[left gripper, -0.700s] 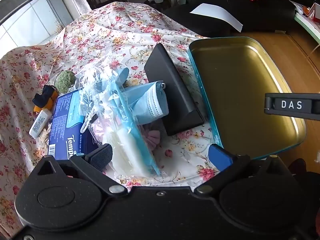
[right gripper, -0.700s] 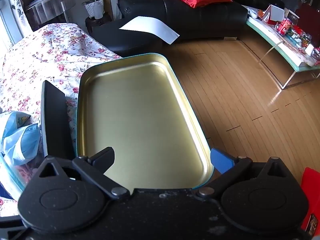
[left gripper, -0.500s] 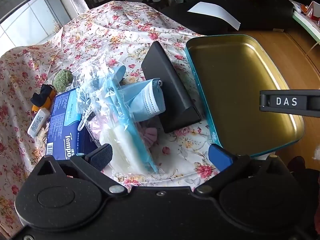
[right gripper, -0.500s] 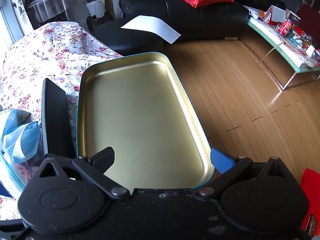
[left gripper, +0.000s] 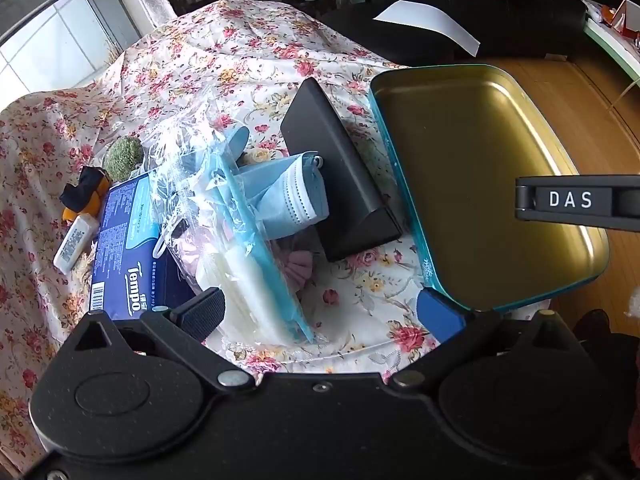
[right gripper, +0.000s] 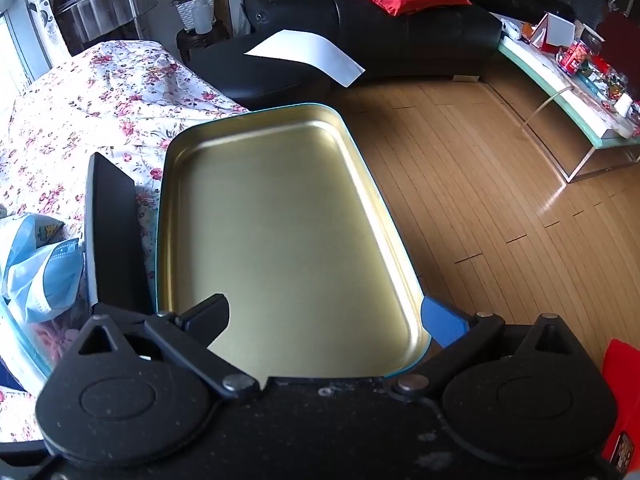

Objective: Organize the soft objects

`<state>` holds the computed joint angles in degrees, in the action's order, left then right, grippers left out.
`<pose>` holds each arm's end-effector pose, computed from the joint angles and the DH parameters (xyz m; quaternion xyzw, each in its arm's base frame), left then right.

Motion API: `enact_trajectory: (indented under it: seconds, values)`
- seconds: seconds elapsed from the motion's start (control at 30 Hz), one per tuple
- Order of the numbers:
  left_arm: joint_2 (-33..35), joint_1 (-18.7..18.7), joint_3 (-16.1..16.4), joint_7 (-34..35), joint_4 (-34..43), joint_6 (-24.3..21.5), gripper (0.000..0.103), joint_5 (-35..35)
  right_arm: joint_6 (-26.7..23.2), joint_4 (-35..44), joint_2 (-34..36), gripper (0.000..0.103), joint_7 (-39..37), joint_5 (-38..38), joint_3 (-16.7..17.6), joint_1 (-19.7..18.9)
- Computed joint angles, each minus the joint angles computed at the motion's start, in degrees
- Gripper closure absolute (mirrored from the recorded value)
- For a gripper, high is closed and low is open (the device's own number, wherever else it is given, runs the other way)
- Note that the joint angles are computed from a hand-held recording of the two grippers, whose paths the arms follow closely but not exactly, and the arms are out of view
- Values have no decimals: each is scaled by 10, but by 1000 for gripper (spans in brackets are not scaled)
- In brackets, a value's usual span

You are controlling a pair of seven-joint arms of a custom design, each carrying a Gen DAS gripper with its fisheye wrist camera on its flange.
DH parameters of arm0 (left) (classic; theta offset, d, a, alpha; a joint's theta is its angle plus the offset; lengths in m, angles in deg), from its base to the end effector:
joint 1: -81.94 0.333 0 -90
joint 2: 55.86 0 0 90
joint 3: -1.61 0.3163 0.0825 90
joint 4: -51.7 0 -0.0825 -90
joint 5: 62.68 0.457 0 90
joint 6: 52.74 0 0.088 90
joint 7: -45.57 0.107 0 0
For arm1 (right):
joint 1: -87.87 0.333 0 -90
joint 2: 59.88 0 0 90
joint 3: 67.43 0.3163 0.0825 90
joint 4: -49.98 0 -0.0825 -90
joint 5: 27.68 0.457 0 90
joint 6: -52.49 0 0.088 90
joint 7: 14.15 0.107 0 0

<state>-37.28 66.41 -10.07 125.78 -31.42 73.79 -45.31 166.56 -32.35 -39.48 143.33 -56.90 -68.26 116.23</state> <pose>0.6962 -0.3227 0.5397 -0.5338 0.8102 -0.1459 0.1934 0.6877 0.3262 0.5007 -0.4798 0.8380 -0.2373 0.1060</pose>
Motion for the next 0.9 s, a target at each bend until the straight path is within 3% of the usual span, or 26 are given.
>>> enact_trajectory:
  seconds: [0.9]
  values:
    - [5, -1, 0, 0, 5, -6, 4, -2, 0, -2, 1, 0, -7, 0, 0, 1]
